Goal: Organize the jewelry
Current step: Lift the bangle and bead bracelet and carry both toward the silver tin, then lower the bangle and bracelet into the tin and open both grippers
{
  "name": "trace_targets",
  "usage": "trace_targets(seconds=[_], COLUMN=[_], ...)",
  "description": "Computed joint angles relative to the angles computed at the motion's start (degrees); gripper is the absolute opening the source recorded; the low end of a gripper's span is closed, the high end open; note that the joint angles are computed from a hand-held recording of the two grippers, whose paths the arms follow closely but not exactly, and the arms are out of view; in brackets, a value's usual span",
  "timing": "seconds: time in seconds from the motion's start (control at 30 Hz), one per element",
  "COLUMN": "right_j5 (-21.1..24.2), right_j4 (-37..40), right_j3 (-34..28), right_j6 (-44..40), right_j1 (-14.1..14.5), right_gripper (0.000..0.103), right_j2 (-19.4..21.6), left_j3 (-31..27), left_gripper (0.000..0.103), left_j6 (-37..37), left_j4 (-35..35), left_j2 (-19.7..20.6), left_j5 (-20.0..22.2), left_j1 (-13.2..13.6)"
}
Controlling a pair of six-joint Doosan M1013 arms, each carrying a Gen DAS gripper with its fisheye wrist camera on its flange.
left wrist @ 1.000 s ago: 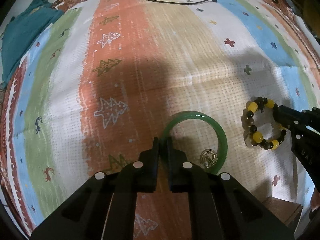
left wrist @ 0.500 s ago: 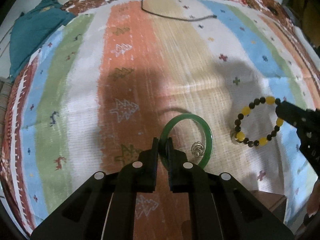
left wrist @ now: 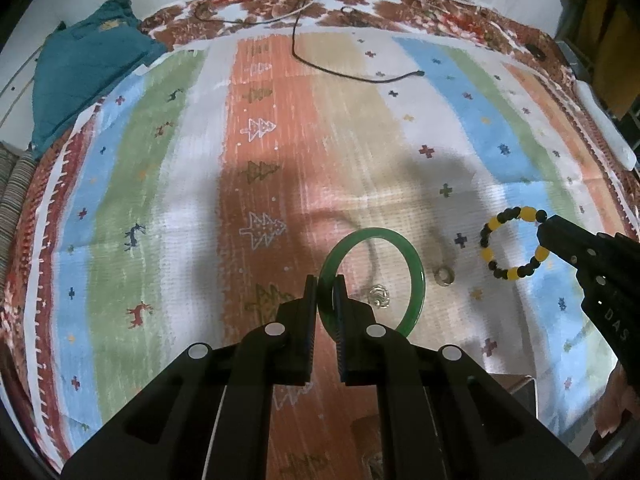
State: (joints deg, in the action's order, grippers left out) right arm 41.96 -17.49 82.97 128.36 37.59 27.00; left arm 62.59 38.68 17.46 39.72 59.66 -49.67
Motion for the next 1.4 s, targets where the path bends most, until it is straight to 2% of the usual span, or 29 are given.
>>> trace_targets(seconds=[0.47,0.87,1.4], right_j5=[-2.9,-5.7,-8.9], right_j4=[-2.8,-6.4,-10.5], right_j3=[3.1,5.7,8.8], right_j6=[3.1,6.0,9.0], right_j1=[0.9,2.9,4.9], right_gripper=[0.011,0.011,0.011], right_j2=[-3.3,-6.1,-9.3], left_j3=[3.3,5.2,8.8], left_gripper=[0.008,0.008,0.008], left_j6=[-3.0,-4.7,-8.0], left_j4=[2.0,5.9,9.2], left_j2=[-3.2,-5.0,-7.9], left_j5=[-3.6,-4.0,-7.1], left_j1=[-1.4,-3.4,-5.5])
